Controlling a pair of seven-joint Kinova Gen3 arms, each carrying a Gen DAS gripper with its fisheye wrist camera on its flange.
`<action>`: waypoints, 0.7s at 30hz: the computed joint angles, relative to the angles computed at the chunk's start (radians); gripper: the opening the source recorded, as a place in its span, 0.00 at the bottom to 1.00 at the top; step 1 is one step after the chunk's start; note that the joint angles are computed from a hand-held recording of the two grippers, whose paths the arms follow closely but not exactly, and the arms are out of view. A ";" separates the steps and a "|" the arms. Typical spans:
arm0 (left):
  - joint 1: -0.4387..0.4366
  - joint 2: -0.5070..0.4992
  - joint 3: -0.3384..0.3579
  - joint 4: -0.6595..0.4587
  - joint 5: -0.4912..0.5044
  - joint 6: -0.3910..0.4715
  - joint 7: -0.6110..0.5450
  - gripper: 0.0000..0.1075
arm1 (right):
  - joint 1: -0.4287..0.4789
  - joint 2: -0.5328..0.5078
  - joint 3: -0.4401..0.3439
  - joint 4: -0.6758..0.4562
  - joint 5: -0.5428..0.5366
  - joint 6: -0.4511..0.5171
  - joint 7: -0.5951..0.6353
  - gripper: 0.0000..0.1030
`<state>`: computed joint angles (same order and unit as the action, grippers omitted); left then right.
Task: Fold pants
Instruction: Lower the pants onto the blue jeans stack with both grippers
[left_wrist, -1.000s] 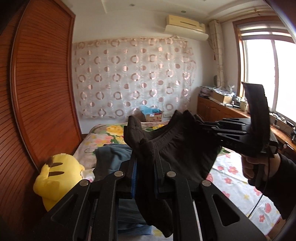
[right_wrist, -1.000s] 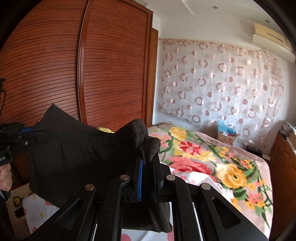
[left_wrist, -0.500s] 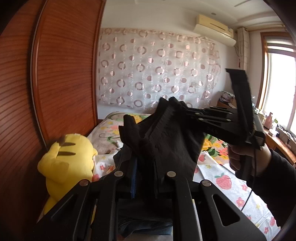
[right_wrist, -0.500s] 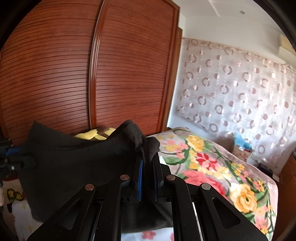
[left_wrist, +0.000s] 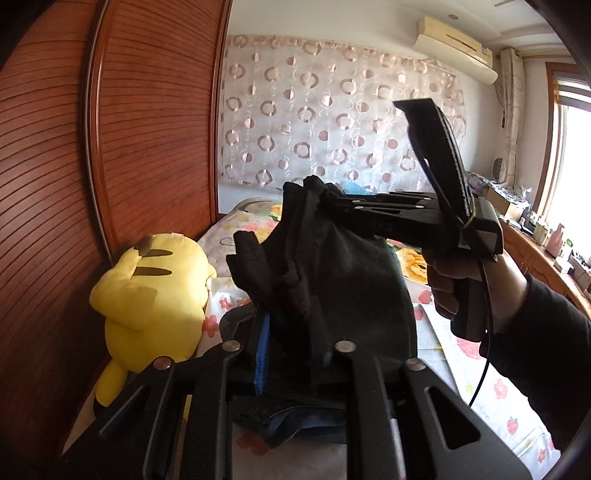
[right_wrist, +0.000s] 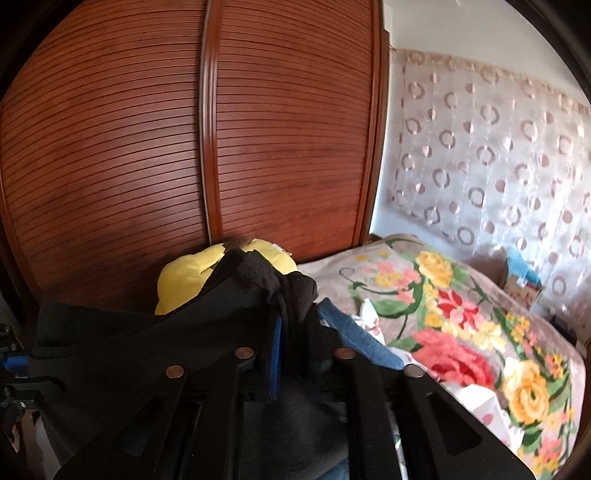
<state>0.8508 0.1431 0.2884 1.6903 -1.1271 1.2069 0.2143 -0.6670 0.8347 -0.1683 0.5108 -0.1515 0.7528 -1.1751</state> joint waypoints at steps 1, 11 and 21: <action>-0.001 -0.001 0.000 -0.003 0.002 0.002 -0.004 0.25 | 0.003 0.001 0.002 -0.011 0.003 0.012 -0.011 0.25; 0.000 0.001 0.012 -0.013 -0.038 0.013 -0.014 0.50 | 0.099 -0.169 -0.087 0.295 -0.034 -0.166 0.032 0.37; -0.022 0.049 -0.042 -0.033 0.084 -0.060 -0.125 0.50 | 0.105 -0.062 -0.045 0.097 -0.099 0.078 0.048 0.36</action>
<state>0.8286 0.1916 0.2459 1.6570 -1.0432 1.1468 0.0890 -0.5616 0.7730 -0.2131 0.6076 -0.2508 0.8305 -1.1273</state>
